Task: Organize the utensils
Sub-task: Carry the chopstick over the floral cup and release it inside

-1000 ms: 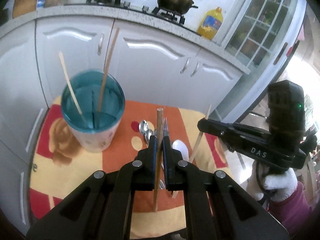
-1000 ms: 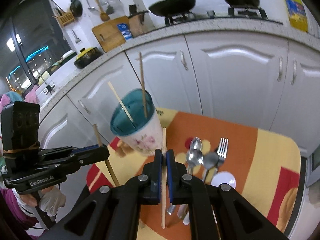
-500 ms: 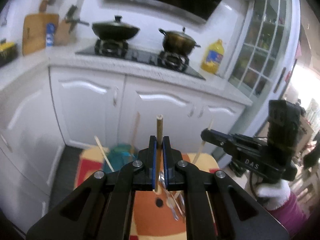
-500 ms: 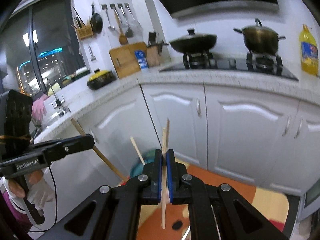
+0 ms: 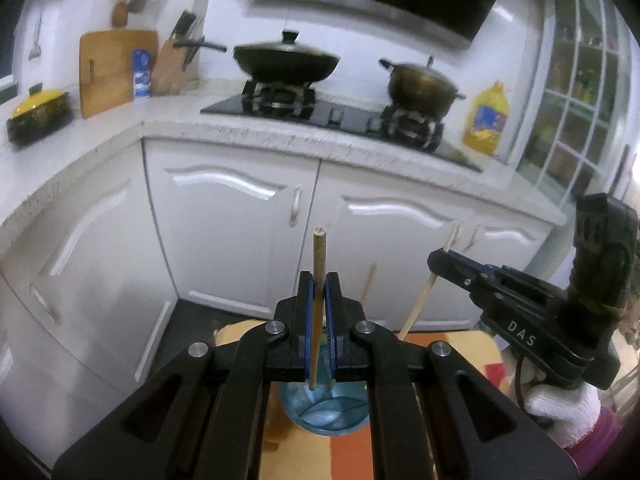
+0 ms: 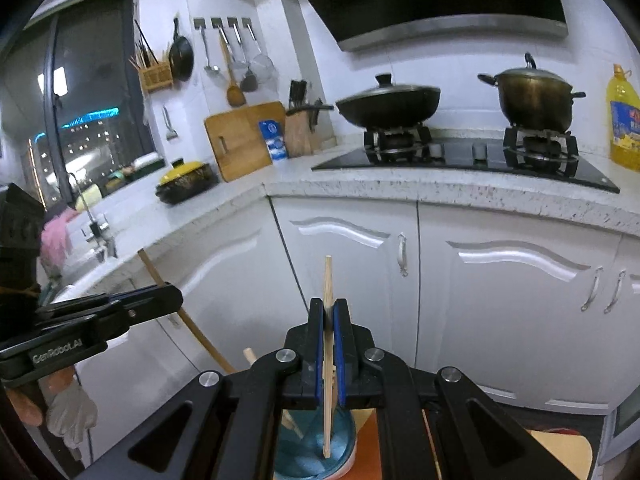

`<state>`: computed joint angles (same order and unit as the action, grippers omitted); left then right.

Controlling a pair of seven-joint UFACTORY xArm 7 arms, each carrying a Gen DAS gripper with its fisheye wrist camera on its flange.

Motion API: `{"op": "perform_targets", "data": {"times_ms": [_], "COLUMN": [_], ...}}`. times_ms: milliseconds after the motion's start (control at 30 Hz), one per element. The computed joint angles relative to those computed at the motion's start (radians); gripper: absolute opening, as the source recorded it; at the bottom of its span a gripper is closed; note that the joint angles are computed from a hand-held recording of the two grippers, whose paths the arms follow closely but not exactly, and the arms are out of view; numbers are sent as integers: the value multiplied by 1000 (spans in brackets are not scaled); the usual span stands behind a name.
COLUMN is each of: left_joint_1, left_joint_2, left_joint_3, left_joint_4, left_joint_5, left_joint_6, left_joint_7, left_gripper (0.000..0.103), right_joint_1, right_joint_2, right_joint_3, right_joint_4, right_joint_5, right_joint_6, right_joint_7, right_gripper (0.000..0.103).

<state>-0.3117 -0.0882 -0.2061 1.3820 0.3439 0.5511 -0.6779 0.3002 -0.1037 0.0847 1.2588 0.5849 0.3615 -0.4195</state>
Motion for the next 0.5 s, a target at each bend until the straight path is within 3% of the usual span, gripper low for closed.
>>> {"op": "perform_targets", "data": {"times_ms": [500], "left_joint_1": [-49], "left_joint_2": [110], "left_joint_3": [25], "left_joint_4": [-25], "left_joint_5": [52], "left_joint_6": [10], "left_joint_7": [-93], "left_gripper": [4], "right_joint_1": [-71], "right_joint_2": [139], "right_joint_3": [37], "right_joint_4": [2], "right_joint_5": [81], "right_joint_6": [108], "right_joint_7": [-33], "right_gripper": [7]}}
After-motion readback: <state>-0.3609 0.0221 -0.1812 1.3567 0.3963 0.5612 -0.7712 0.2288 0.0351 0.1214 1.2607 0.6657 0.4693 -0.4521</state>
